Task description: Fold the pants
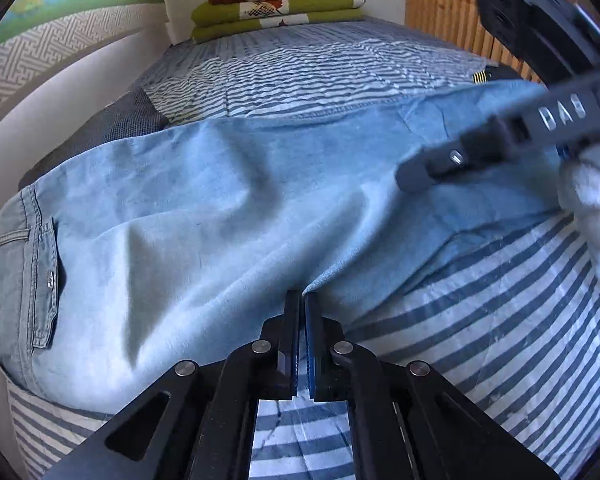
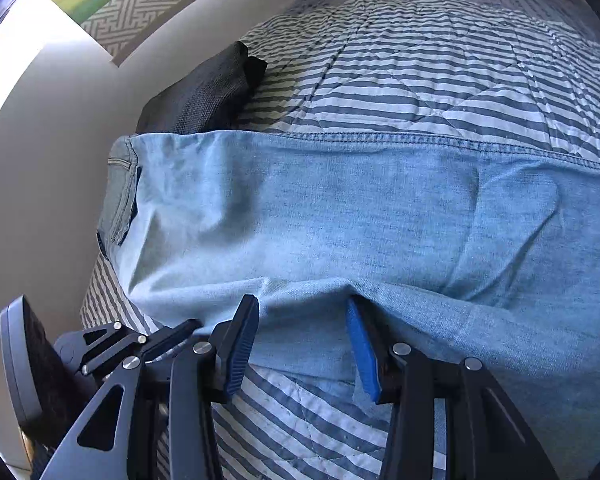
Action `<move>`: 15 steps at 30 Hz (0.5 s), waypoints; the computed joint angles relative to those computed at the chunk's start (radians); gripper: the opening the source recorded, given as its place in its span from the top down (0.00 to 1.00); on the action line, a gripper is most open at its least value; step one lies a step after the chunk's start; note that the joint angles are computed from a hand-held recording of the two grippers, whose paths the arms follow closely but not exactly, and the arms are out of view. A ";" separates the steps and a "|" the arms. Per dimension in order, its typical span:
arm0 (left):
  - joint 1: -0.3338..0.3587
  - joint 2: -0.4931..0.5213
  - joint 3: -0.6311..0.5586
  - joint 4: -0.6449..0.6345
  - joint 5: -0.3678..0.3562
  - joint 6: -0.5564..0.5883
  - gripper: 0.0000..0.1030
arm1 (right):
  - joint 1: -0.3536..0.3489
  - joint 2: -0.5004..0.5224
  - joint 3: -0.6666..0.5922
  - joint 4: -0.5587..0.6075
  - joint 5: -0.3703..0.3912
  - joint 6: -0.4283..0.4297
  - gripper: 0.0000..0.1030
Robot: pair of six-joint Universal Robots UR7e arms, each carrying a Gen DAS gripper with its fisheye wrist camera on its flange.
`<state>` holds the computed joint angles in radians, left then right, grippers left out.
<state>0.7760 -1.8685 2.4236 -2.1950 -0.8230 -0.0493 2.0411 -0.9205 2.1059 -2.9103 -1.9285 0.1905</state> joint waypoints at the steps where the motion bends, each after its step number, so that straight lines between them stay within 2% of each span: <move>1: 0.011 0.006 -0.020 0.000 -0.005 0.009 0.99 | -0.003 -0.010 0.012 -0.010 0.009 -0.008 0.60; 4: 0.060 0.032 -0.107 0.021 -0.081 0.013 0.99 | -0.004 -0.040 0.064 -0.060 0.046 -0.044 0.60; 8: 0.120 0.096 -0.196 0.030 -0.127 0.056 0.99 | 0.055 -0.020 0.097 -0.090 0.069 -0.181 0.60; 10: 0.152 0.126 -0.236 0.052 -0.159 0.051 0.99 | 0.099 0.027 0.075 -0.087 0.046 -0.235 0.60; 13: 0.197 0.157 -0.279 0.073 -0.216 0.047 0.99 | 0.165 0.123 0.022 -0.137 -0.034 -0.306 0.60; 15: 0.226 0.180 -0.311 0.079 -0.253 0.053 0.99 | 0.184 0.172 -0.006 -0.175 -0.041 -0.345 0.60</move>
<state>1.0016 -1.6890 2.1129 -2.1160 -1.0760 0.0038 2.2251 -0.7488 2.0998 -3.0851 -1.9698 -0.1546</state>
